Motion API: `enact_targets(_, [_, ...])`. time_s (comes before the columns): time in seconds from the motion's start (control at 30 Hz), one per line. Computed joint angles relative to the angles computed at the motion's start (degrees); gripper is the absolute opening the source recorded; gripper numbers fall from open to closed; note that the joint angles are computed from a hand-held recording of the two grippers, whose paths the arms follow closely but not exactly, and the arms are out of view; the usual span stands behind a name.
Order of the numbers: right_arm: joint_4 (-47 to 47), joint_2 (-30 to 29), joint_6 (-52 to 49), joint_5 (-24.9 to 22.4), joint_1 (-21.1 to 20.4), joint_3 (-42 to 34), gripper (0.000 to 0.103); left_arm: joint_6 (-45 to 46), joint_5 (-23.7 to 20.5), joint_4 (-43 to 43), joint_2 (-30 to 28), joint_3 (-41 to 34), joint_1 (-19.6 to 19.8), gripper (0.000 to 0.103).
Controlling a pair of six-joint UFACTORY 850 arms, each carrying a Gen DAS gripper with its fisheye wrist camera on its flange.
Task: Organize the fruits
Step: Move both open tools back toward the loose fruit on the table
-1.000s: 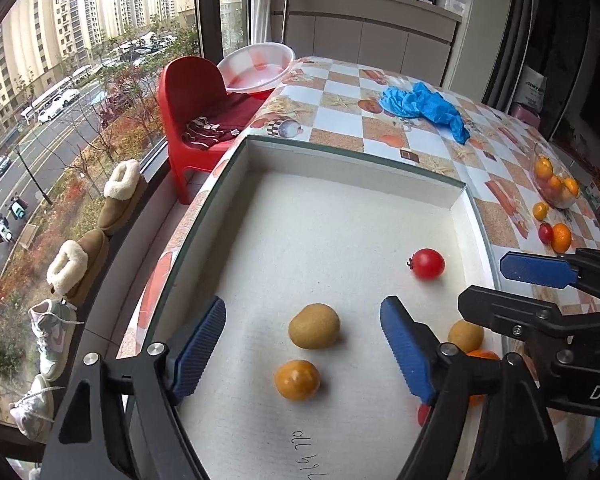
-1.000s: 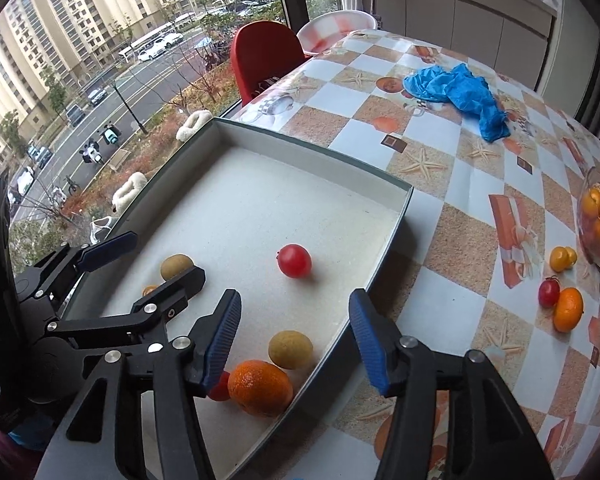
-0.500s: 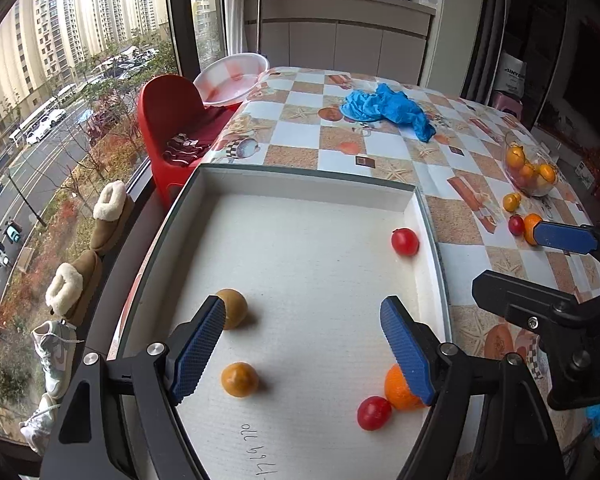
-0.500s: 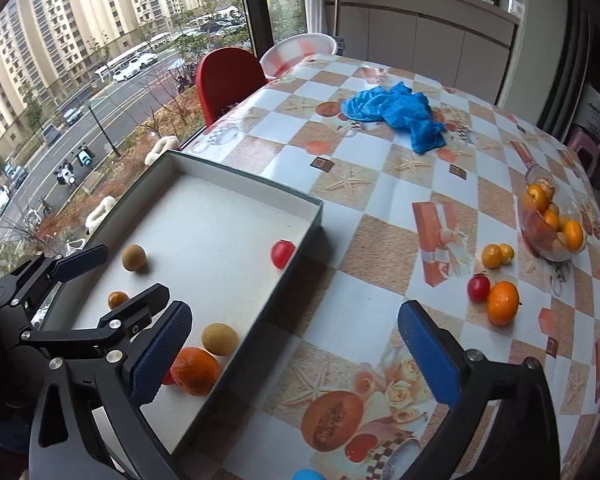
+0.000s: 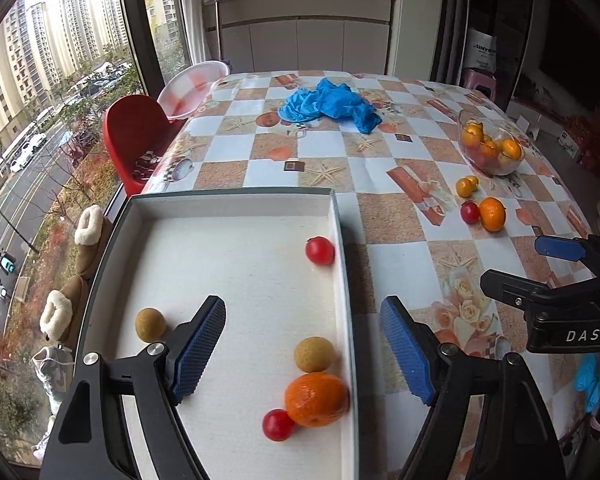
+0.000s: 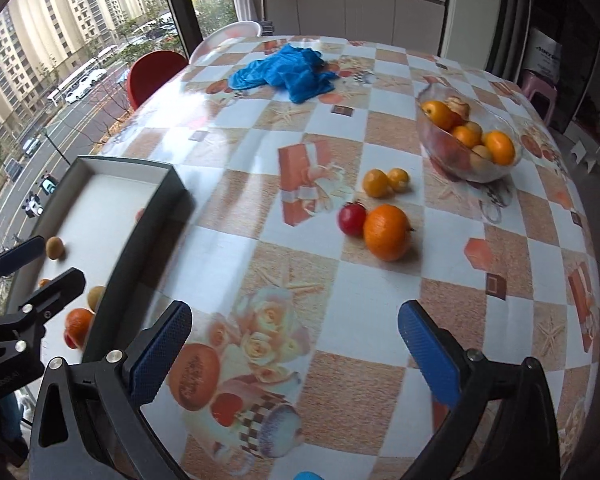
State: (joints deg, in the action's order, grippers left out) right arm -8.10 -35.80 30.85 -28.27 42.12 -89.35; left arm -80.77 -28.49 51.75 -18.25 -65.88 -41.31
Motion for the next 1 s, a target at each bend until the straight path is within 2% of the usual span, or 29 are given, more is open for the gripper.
enact_targets(0.33, [-16.7, 6.3, 17.6, 0.1, -3.2, 12.8, 0.103, 11.6, -0.2, -9.8, -8.5, -11.8, -3.2, 0.081])
enact_targets(0.47, [-22.6, 8.2, 23.2, 0.6, -3.8, 16.5, 0.103, 16.7, -0.6, -14.7, -13.0, -17.4, -3.2, 0.081])
enact_targets(0.57, [-25.3, 9.6, 26.2, 2.2, -4.1, 19.1, 0.103, 19.0, -2.1, -16.2, -16.5, -21.6, -3.1, 0.081])
enact_targets(0.7, [-22.7, 10.3, 25.7, 6.5, -5.2, 21.4, 0.103, 21.0, -3.8, -17.7, -20.6, -26.8, -2.5, 0.081])
enact_targets(1.0, [-34.4, 11.6, 36.8, 9.7, -4.7, 24.4, 0.103, 24.5, -4.2, -20.0, -27.7, -35.6, -2.2, 0.081])
